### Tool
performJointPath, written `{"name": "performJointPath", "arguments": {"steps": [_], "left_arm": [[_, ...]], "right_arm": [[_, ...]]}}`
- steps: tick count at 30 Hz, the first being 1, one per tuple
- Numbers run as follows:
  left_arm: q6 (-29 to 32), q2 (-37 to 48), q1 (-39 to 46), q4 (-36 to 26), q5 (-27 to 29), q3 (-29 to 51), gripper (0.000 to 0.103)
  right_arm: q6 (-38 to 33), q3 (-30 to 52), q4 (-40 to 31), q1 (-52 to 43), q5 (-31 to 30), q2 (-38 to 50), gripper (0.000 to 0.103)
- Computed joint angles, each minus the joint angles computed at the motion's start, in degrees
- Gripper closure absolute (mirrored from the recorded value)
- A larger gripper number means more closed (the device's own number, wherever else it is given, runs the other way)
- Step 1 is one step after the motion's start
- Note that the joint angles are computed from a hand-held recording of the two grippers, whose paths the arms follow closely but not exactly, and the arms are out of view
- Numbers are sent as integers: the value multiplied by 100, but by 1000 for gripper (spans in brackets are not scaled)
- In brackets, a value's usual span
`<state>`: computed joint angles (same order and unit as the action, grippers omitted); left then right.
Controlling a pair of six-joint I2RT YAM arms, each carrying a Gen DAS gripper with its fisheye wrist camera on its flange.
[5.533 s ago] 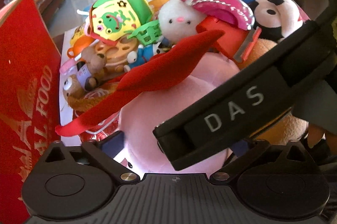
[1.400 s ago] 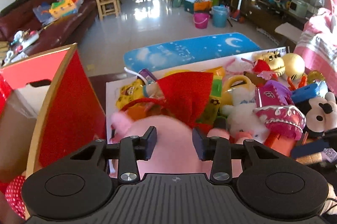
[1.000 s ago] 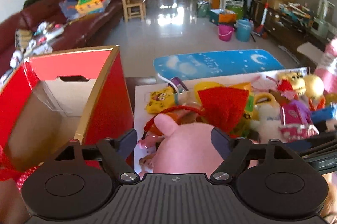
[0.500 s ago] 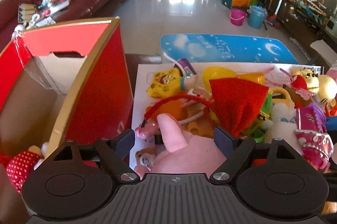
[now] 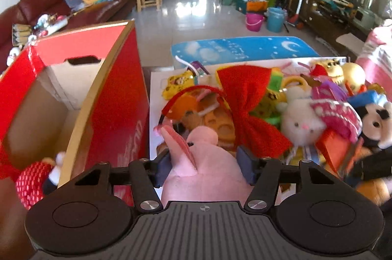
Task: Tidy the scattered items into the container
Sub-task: 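Grasp the brown bear in pink pig costume with the right gripper while the left gripper clamps it, then hold the brown bear plush with both grippers and tighten the grip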
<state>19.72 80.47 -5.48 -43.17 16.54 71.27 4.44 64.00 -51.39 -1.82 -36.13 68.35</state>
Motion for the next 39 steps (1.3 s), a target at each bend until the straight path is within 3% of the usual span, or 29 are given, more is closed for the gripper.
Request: {"name": "performJointPath", "arguments": {"steps": [5,9,13,18,20,24,26,32,36,39], "left_arm": [[335,-487,320,-381,379,-415,28],[115,-921,363,-63,-65,-809,10],[44,-976,422,-52,-203,-892,1],[145,-854,106,-442,-364,-875,0],[75,-917,-223,-107,-886,-1119,0],[70,-1007,-184,44,-828,-1306,0],[126,-1103,-124,147,-819,-1478,0],[-112,-1023,141,185,-664,-1560,1],[-125,-926,-43,356,-825,-1582,1],[70,-920,137,67,-617,-1459,1]], "right_arm": [[182,30,33,-590,-248,80,52],[252,-82,111,-422,61,204,52],[409,-335,233,11,202,347,51],[358,-670,203,522,126,228,44],[295,-620,88,609,-61,274,43],[141,-607,14,984,324,99,40],[70,-615,-34,776,222,34,33],[-66,-629,-60,-77,72,139,28],[197,-684,28,-62,181,539,28],[159,-876,38,-52,63,519,24]]}}
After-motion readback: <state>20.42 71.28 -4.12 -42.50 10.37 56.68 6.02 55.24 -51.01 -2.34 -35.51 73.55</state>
